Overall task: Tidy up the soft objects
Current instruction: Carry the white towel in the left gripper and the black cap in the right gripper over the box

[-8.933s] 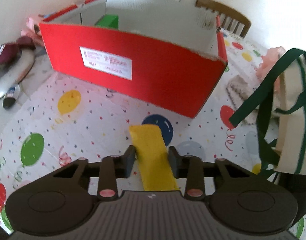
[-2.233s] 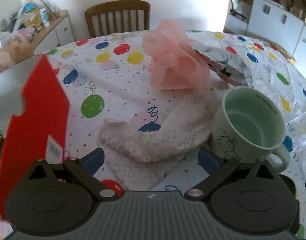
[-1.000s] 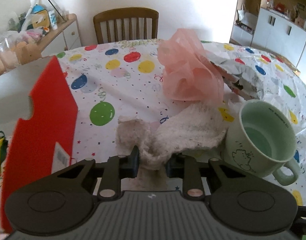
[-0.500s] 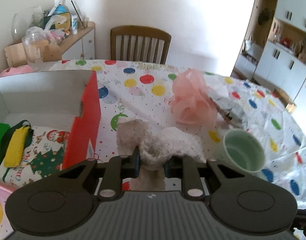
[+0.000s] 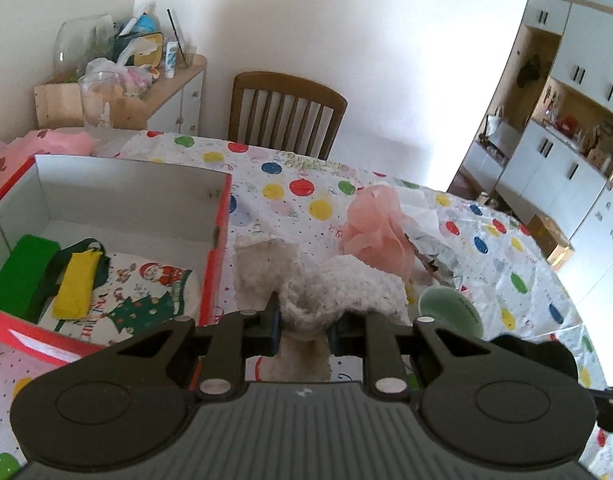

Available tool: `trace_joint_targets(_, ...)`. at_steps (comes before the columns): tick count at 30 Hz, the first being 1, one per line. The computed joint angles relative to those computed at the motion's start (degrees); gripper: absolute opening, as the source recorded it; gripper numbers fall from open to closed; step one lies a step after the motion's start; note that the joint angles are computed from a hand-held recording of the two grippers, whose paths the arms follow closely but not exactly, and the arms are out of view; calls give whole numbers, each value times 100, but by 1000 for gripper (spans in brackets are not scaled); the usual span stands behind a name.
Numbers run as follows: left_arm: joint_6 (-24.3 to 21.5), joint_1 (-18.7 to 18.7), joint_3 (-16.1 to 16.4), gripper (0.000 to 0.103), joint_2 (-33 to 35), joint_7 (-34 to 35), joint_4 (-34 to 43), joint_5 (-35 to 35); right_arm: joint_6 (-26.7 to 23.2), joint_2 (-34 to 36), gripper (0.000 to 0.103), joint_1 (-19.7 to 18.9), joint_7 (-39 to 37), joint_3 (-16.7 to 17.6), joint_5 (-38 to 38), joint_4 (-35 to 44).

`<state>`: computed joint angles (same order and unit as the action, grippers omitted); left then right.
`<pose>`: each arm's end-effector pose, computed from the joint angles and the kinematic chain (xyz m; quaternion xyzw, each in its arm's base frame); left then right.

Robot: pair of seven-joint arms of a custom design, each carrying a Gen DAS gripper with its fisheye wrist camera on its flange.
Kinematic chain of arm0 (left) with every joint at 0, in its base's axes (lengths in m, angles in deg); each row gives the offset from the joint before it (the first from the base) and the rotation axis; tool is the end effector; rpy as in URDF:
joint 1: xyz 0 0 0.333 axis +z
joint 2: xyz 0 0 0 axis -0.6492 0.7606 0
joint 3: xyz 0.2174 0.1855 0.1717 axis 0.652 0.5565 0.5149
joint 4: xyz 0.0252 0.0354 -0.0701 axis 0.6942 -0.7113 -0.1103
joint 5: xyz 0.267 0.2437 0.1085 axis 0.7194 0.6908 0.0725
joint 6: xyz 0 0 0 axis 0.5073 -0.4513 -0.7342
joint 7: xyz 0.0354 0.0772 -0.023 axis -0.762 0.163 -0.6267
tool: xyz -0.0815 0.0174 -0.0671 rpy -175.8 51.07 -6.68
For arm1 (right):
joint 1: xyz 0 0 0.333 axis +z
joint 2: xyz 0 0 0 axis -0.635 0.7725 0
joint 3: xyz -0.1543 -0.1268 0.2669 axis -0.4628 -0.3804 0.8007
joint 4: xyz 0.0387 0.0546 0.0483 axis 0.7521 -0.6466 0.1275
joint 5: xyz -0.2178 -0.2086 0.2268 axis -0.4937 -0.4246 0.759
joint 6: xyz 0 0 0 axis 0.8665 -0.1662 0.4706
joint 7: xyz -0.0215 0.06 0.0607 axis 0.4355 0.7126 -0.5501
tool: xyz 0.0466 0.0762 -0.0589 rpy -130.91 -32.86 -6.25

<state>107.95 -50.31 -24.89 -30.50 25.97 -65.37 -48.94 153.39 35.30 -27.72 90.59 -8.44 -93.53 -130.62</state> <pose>0.6683 -0.2836 0.4738 -0.5357 0.7296 -0.4007 0.1422 0.5021 0.2080 0.4894 -0.5610 0.7026 -0.2153 0.3811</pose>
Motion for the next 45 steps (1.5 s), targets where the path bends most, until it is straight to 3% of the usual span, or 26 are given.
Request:
trace_joint_targets(14, 279, 432, -58, 21, -618, 243, -448, -353, 141, 429, 7, 223, 27, -152, -69, 1027)
trace_joint_targets(23, 545, 307, 601, 21, -707, -290, -365, 117, 206, 1266, 7, 664, -1160, -346, 956, 2180)
trace_joint_targets(30, 500, 170, 1195, 21, -611, -882, -183, 775, -42, 1978, 7, 841, -2300, -241, 2050, 3073)
trace_joint_targets(34, 437, -36, 1646, 21, -482, -1245, -11, 1341, -309, 2416, 7, 1089, -2714, -382, 2444, 3653)
trace_joint_targets(39, 274, -95, 1932, 21, -267, -1617, 231, 1854, -645, 3042, 7, 1264, -3284, -446, 3039, 4458)
trace_joint_targets(45, -12, 14, 1962, 21, 128, -1704, 700, 2242, -1201, 3834, 7, 1431, -3916, -512, 3707, 5520)
